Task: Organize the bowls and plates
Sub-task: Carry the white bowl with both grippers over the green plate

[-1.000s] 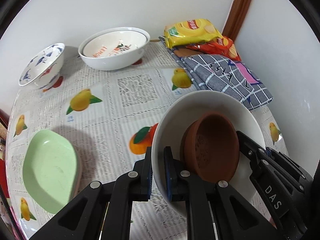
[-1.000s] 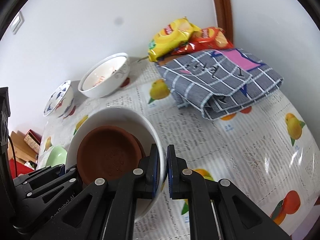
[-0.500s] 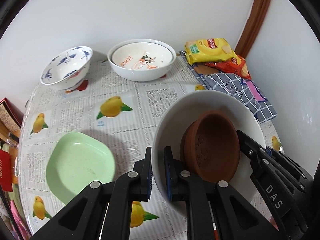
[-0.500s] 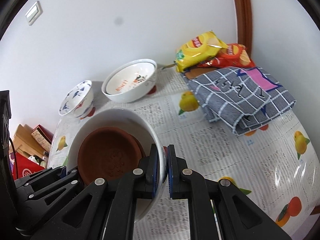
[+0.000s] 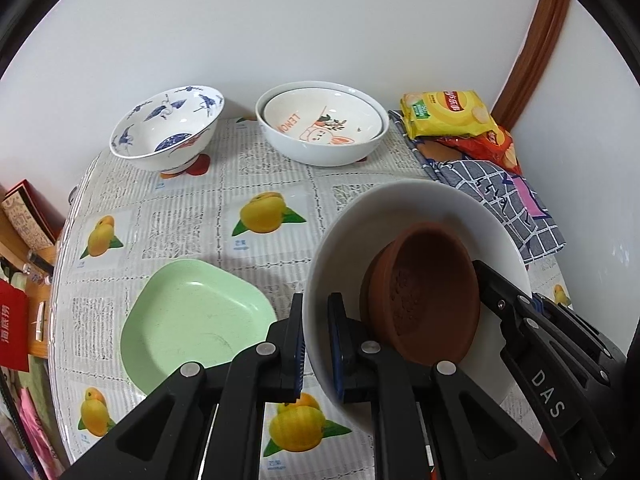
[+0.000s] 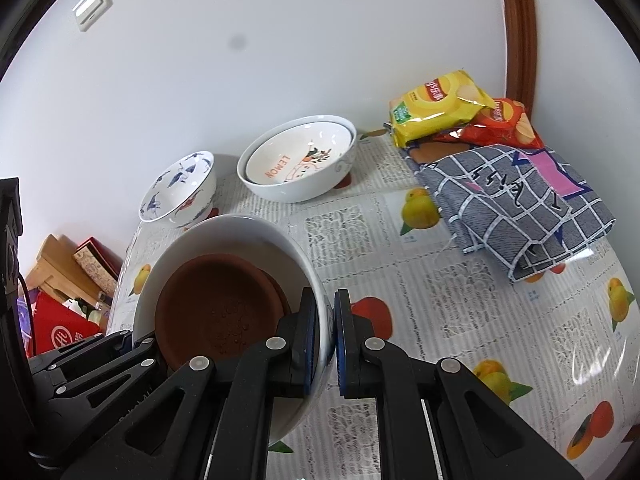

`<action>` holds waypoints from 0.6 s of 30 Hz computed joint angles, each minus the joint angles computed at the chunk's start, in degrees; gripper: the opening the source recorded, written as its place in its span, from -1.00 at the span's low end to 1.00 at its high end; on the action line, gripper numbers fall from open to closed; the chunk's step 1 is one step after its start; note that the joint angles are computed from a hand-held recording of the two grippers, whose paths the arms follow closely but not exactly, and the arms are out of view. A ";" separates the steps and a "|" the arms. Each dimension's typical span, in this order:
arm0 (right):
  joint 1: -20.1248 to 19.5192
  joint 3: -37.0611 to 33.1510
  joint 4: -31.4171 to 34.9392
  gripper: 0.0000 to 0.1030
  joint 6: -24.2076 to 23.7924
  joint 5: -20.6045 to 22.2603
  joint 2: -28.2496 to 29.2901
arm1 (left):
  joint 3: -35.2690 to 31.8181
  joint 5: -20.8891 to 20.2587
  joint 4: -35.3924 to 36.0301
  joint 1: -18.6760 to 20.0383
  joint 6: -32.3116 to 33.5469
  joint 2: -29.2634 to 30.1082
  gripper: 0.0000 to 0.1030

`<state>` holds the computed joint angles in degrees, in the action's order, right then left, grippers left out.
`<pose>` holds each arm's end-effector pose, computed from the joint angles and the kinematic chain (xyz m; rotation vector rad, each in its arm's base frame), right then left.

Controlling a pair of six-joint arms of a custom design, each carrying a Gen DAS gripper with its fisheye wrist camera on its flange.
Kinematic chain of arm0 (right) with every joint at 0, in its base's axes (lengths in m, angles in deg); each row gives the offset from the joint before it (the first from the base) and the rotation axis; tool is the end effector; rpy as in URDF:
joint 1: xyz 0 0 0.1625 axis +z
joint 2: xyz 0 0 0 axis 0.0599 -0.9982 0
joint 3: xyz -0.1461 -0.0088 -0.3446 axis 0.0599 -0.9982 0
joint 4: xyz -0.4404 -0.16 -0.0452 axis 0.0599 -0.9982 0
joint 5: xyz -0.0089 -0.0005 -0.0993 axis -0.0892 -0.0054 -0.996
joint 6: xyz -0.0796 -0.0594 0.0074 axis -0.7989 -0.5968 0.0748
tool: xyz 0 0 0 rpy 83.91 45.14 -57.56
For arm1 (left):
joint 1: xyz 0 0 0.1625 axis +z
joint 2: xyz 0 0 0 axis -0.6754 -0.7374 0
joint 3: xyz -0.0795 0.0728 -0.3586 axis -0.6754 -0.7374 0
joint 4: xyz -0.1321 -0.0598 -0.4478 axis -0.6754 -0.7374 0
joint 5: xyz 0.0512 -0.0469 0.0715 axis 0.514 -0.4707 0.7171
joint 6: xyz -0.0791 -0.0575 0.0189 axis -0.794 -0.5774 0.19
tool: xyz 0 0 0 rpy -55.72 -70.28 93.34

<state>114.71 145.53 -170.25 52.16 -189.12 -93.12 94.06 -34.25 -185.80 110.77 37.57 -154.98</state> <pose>0.3877 -0.5843 -0.0636 0.1159 -2.4581 0.9911 -0.0363 -0.6243 0.3294 0.4498 2.4035 -0.5588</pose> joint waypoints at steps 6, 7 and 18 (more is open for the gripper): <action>0.05 -2.05 0.89 -0.83 0.24 1.03 1.71 | -1.01 0.45 0.15 0.83 0.24 0.30 -0.79; 0.07 -2.48 1.08 -0.83 0.22 1.15 2.02 | -1.21 0.51 0.11 1.01 0.30 0.34 -0.79; 0.69 -7.59 3.36 -0.83 -0.53 2.38 5.92 | -2.69 0.92 0.28 3.23 0.64 0.08 -0.79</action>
<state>115.41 137.94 -166.89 51.63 -186.74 -87.21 91.37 -33.33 -185.52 114.00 38.21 -154.91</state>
